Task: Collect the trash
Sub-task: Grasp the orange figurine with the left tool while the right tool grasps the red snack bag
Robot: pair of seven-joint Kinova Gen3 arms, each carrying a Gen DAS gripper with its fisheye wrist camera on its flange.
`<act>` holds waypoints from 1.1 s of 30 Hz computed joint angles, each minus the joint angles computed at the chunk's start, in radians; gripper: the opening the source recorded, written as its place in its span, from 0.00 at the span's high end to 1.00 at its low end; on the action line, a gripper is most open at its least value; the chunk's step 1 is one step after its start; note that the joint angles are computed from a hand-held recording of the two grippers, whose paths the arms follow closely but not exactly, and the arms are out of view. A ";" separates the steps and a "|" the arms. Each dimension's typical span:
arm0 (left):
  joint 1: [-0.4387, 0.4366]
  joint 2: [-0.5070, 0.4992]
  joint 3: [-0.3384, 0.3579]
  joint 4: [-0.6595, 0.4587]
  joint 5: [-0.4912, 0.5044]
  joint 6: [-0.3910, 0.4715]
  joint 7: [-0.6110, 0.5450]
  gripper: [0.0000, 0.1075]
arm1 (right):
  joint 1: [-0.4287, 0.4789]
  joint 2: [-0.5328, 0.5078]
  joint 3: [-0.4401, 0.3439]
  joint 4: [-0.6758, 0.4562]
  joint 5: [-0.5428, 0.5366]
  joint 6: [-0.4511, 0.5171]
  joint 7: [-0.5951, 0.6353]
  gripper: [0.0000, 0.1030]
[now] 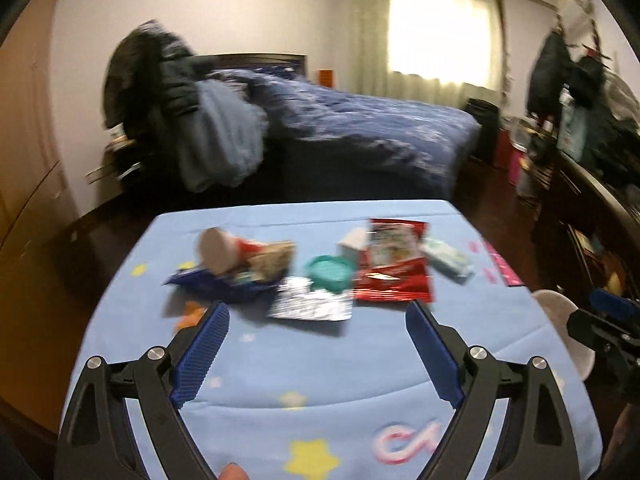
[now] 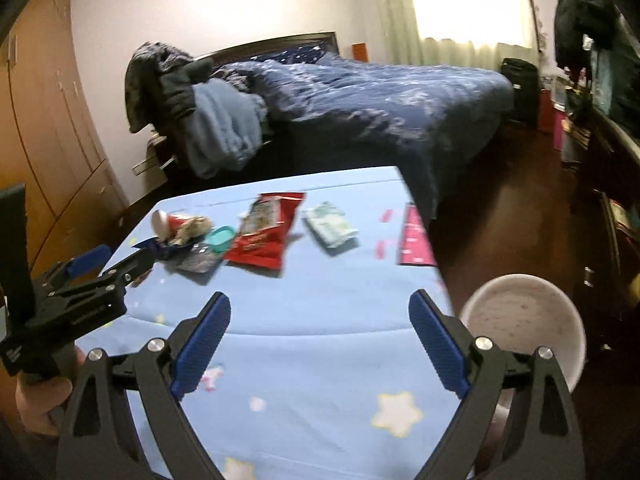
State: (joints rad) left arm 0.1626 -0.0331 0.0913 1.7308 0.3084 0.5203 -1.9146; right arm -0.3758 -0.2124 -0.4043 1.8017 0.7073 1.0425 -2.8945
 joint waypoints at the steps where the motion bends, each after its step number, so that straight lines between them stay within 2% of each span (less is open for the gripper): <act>1: -0.002 -0.005 -0.021 0.011 0.020 -0.003 -0.023 0.17 | -0.001 0.021 -0.005 -0.017 0.005 0.002 -0.001 0.11; 4: -0.037 -0.006 -0.037 0.023 0.025 -0.009 -0.031 0.17 | -0.027 0.081 -0.003 -0.064 0.028 0.023 -0.008 0.11; 9: -0.075 0.027 -0.047 0.015 -0.022 -0.005 0.003 0.17 | -0.082 0.167 0.060 -0.130 0.032 0.038 0.018 0.11; 15: -0.104 0.116 -0.036 -0.039 -0.104 0.026 0.044 0.17 | -0.125 0.250 0.160 -0.204 -0.027 0.018 0.094 0.11; 22: -0.098 0.236 -0.031 -0.143 -0.192 0.075 0.136 0.17 | -0.158 0.308 0.219 -0.253 -0.040 0.012 0.145 0.11; 25: -0.120 0.276 -0.013 -0.196 -0.180 0.132 0.136 0.23 | -0.163 0.327 0.239 -0.271 -0.047 0.014 0.168 0.11; 29: -0.104 0.292 -0.023 -0.217 -0.200 0.140 0.157 0.25 | -0.159 0.352 0.263 -0.294 -0.066 0.008 0.200 0.11; 31: -0.095 0.297 -0.023 -0.225 -0.217 0.148 0.167 0.30 | -0.155 0.365 0.275 -0.305 -0.076 0.005 0.212 0.11; 33: -0.099 0.308 -0.016 -0.239 -0.214 0.172 0.160 0.49 | -0.148 0.379 0.287 -0.319 -0.093 0.004 0.227 0.11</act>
State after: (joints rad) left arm 0.0634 0.2746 0.0749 1.4918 0.0948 0.6923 -1.7542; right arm -0.5242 0.1667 -0.1171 1.4825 0.6142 1.0463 -2.6679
